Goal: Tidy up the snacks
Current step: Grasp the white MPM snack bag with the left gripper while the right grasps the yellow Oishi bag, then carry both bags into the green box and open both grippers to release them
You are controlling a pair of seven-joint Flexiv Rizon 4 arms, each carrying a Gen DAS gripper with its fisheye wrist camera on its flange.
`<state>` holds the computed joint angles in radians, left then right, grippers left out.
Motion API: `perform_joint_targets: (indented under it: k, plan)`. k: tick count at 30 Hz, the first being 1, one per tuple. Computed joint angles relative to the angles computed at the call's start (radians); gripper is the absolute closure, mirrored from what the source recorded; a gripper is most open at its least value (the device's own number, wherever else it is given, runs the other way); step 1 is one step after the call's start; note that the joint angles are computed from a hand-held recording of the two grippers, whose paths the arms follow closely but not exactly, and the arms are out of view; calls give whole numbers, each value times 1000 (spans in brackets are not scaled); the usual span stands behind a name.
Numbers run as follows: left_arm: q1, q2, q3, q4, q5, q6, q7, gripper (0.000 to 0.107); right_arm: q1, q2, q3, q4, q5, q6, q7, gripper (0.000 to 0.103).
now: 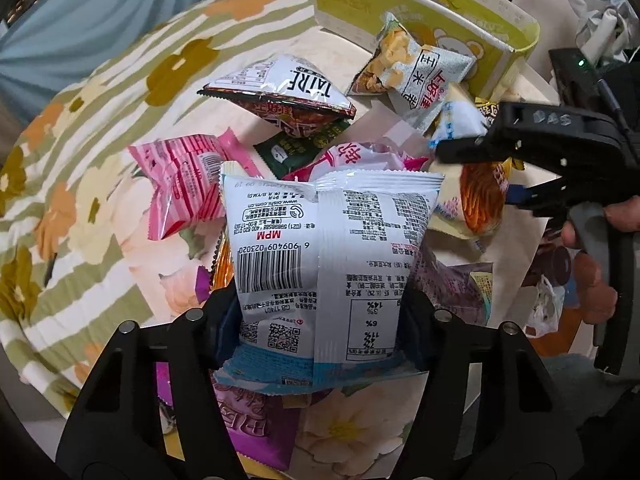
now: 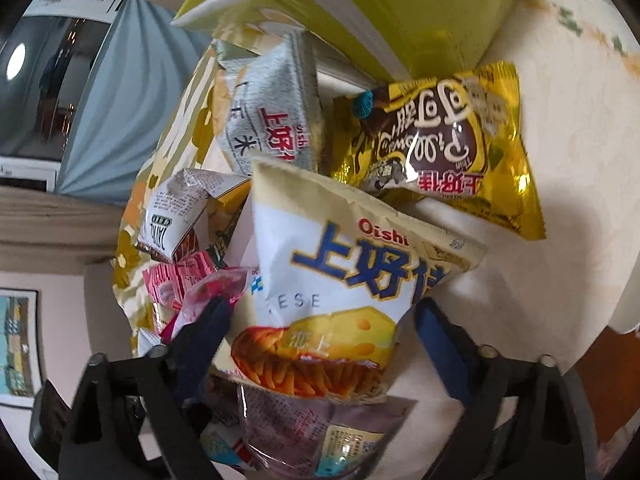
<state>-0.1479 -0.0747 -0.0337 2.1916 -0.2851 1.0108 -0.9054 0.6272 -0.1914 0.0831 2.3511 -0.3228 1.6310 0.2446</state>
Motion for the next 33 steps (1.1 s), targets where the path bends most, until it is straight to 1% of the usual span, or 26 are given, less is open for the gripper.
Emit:
perform_joint_targets:
  k: [1, 2, 3, 6, 8, 13, 18, 19, 22, 23, 24, 26, 28, 29, 31, 32, 33]
  plan:
    - [0, 2, 0, 1, -3, -1, 1, 48, -7, -7, 15, -5, 30, 10, -18, 36]
    - [0, 7, 0, 4, -6, -1, 1, 48, 4, 0, -2, 0, 4, 6, 5, 38]
    - [0, 11, 1, 7, -8, 1, 2, 49, 22, 8, -24, 2, -11, -5, 12, 44]
    - [0, 28, 4, 16, -25, 2, 7, 49, 16, 35, -25, 4, -54, -30, 24, 49]
    - [-1, 44, 6, 23, -39, 3, 6, 49, 1, 52, -21, 4, -98, -51, 35, 51]
    - [-6, 82, 13, 32, -75, 0, -12, 49, -60, 107, 20, -4, -179, -113, 34, 55]
    - [-15, 108, 13, 22, -110, 17, -48, 49, -126, 155, 90, -47, -191, -204, -55, 55]
    - [-18, 109, 11, 16, -111, 28, -59, 49, -140, 169, 104, -59, -182, -230, -93, 55]
    - [-24, 99, 1, -18, -89, 52, -114, 49, -179, 184, 129, -92, -210, -270, -146, 55]
    - [-26, 92, -4, -36, -75, 58, -140, 49, -189, 191, 135, -105, -213, -286, -172, 55]
    - [-28, 85, -8, -53, -64, 62, -161, 49, -201, 201, 138, -120, -197, -307, -229, 55]
    - [-36, 62, -22, -100, -28, 81, -227, 49, -222, 213, 141, -136, -198, -319, -290, 55]
    - [-47, 33, -34, -152, 19, 94, -297, 49, -243, 225, 137, -156, -143, -326, -414, 55]
    - [-53, 15, -39, -185, 52, 96, -342, 49, -251, 222, 138, -164, -141, -326, -438, 55]
    - [-73, -32, -46, -267, 139, 94, -463, 49, -266, 219, 126, -195, -49, -344, -602, 55]
    - [-87, -59, -46, -313, 183, 90, -528, 49, -273, 226, 125, -200, -17, -353, -655, 55]
    - [-102, -82, -44, -356, 223, 79, -585, 49, -279, 223, 117, -217, 44, -364, -757, 55]
